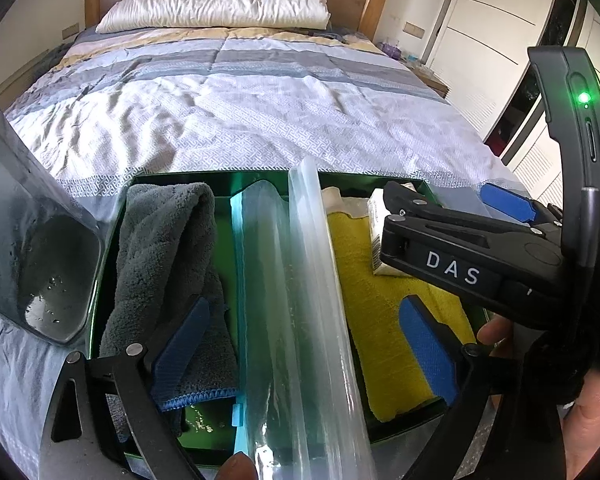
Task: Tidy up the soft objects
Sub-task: 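Lower the zip bag into the tray beside the grey towel and open the left gripper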
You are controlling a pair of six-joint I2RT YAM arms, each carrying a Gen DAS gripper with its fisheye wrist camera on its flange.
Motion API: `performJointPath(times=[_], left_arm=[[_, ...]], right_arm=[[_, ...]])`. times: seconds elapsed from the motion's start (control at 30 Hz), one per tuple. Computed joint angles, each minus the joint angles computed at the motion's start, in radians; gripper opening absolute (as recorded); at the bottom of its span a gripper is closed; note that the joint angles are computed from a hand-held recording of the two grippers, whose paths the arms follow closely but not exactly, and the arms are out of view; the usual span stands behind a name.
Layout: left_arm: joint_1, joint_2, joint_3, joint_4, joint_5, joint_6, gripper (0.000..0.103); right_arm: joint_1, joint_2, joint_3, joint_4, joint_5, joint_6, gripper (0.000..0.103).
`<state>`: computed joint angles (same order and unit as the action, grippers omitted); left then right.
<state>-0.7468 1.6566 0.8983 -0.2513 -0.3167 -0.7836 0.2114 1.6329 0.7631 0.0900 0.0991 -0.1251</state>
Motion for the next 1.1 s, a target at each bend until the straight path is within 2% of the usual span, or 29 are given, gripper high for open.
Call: performJointPath(times=[0.7,1.1], left_arm=[[-0.032,-0.065,-0.037,-0.003,-0.090,0.003,0.093],[-0.053,-0.118,-0.053,-0.010,-0.136,0.008,0.093]], right_arm=[[0.010,-0.045,-0.014,-0.011,-0.002,0.010,0.103],[0.031,-0.114,-0.032,-0.045,0.037,0.023,0.103]])
